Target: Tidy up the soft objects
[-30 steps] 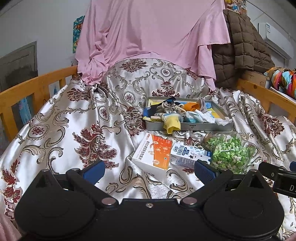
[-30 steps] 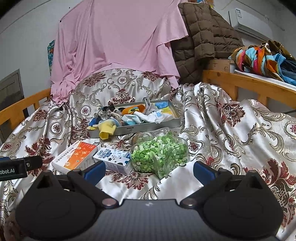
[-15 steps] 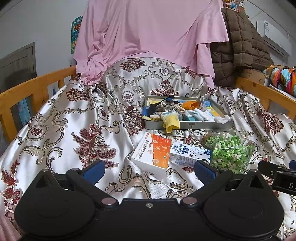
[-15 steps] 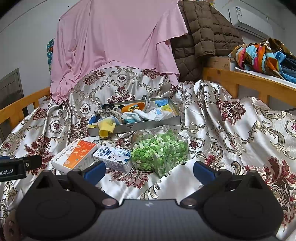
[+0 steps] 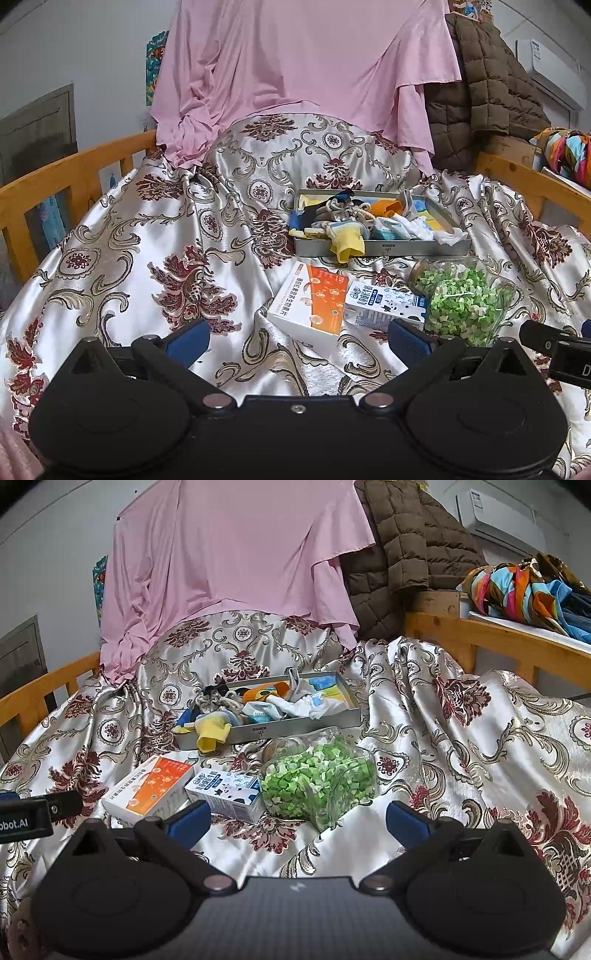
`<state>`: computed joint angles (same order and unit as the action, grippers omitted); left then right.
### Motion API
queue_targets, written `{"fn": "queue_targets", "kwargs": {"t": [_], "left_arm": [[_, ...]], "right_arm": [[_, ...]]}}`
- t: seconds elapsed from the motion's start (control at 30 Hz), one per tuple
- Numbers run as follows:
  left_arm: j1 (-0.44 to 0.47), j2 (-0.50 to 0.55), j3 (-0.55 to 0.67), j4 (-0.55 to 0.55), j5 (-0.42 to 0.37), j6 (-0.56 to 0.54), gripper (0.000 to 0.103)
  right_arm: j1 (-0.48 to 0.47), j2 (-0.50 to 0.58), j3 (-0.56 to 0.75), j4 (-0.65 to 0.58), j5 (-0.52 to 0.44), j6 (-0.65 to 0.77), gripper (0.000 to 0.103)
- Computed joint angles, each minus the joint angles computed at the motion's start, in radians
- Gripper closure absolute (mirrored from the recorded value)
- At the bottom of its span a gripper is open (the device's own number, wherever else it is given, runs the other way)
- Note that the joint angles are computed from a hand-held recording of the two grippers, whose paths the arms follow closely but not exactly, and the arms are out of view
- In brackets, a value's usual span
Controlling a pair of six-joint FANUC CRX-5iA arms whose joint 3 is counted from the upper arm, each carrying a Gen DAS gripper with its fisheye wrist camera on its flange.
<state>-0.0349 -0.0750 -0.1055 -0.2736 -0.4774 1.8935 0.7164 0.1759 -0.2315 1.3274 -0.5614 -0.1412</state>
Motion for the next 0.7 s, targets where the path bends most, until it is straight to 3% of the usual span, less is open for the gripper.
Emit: {"fn": "queue_targets", "kwargs": {"t": [0.27, 0.7], "left_arm": [[0.004, -0.003, -0.006, 0.014, 0.007, -0.015, 0.001], [-0.038, 0.012, 0.056, -0.119, -0.081, 0.122, 0.001]], "right_arm": [[0.001, 0.001, 0.0, 0.0, -0.001, -0.001, 0.0], [0.002, 0.002, 0.002, -0.003, -0.002, 0.002, 0.0]]}}
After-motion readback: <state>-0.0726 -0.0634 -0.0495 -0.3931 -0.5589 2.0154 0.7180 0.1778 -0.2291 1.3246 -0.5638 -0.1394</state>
